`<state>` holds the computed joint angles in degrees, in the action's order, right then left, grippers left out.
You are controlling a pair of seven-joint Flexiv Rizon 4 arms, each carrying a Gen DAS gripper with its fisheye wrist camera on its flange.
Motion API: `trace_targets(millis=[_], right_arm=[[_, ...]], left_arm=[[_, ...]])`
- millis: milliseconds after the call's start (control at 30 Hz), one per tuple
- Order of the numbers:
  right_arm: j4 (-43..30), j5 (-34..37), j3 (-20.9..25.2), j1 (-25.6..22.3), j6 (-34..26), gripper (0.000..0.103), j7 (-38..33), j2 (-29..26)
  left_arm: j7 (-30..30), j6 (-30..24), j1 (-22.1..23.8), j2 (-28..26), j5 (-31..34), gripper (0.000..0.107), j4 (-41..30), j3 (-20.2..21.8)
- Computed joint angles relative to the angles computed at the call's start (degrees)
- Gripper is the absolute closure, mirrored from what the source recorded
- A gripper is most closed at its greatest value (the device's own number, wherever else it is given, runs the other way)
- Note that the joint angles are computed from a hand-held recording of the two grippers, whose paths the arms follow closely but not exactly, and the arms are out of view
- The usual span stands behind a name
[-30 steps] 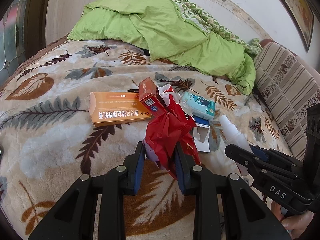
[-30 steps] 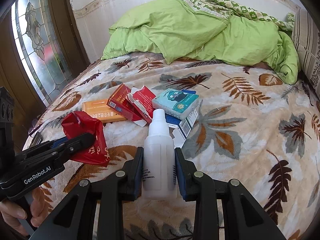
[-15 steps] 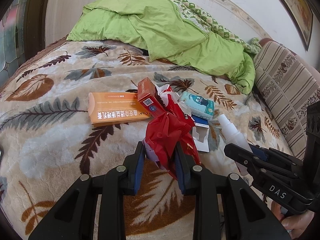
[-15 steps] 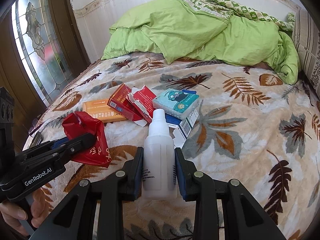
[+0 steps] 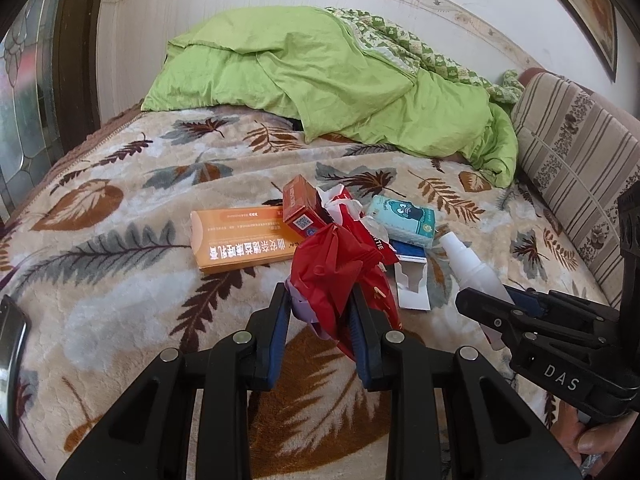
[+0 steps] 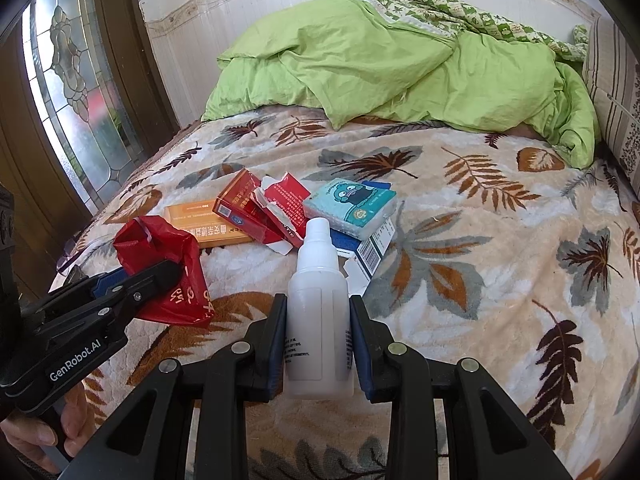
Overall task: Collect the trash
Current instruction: 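Hold the red wrapper and white bottle lifted above the bed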
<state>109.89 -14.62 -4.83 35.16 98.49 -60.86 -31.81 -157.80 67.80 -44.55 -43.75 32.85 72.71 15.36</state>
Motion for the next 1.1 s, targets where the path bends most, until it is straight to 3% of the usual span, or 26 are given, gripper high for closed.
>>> trace_targets(millis=[1100], right_arm=[[-0.1, 0.2, 0.5, -0.7, 0.1, 0.071, -0.1, -0.1]], left_arm=[[-0.6, -2.7, -0.4, -0.2, 2.9, 0.08, -1.6, -0.8]])
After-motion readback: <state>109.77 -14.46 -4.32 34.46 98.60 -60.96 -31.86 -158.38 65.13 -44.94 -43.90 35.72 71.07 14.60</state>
